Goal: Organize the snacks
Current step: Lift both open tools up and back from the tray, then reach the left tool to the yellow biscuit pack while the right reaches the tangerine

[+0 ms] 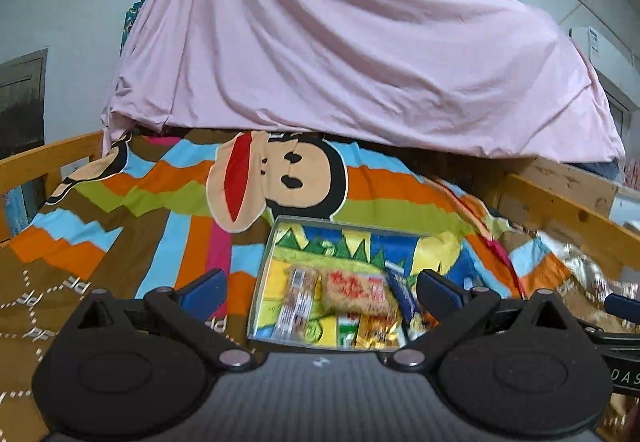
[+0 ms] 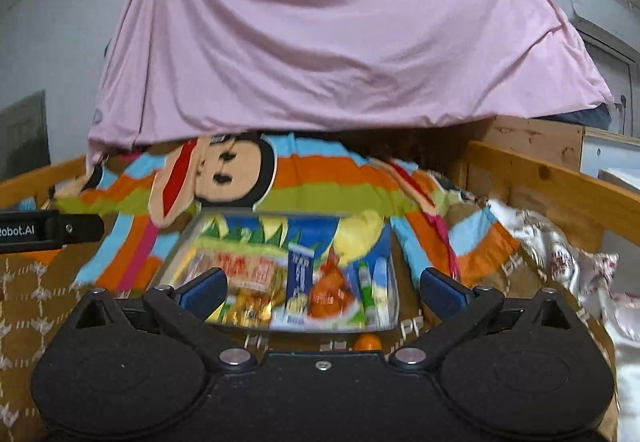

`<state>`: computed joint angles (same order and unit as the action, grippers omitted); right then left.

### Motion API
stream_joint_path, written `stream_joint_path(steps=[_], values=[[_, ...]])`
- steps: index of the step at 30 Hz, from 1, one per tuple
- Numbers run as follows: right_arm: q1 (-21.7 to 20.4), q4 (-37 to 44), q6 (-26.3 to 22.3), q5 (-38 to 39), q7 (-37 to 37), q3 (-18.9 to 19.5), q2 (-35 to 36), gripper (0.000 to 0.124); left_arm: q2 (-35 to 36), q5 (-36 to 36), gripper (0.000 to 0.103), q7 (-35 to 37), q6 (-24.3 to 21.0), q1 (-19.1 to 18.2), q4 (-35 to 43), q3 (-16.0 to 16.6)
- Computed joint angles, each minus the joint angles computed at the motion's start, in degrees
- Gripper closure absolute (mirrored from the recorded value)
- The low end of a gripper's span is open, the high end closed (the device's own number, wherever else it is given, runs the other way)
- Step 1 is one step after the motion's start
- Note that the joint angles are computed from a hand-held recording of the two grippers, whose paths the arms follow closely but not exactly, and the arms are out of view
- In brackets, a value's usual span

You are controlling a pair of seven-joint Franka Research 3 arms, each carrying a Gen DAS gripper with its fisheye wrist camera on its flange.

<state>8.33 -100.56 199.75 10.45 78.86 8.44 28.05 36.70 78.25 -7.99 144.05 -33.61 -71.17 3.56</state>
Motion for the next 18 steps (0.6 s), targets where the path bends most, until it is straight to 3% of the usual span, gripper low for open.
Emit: stream_joint_path(steps=[4, 10, 15, 18], values=[[2.1, -5.7, 2.0, 1.7, -0.9, -1.7, -3.3, 0.022, -3.6, 2.6, 0.0, -2.6, -0.8, -0.7, -6.5, -0.4], [6.1, -10.9, 2.7, 5.9, -3.3, -4.9, -6.5, 0.022, -7.4, 3.0, 0.0, -3.5, -1.9, 0.9, -13.1, -3.7], [9.8, -13.6, 1.1, 11.3, -7.0, -7.8, -8.5, 0.022, -9.6, 3.0, 0.0, -3.6, -2.0, 2.1, -17.5, -5.9], [14.5, -13.7, -1.7, 16.9, -10.8, -11.8, -9.2, 0.022, -10.3, 1.9, 0.0, -2.5, -1.5, 2.9, -19.2, -7.1]])
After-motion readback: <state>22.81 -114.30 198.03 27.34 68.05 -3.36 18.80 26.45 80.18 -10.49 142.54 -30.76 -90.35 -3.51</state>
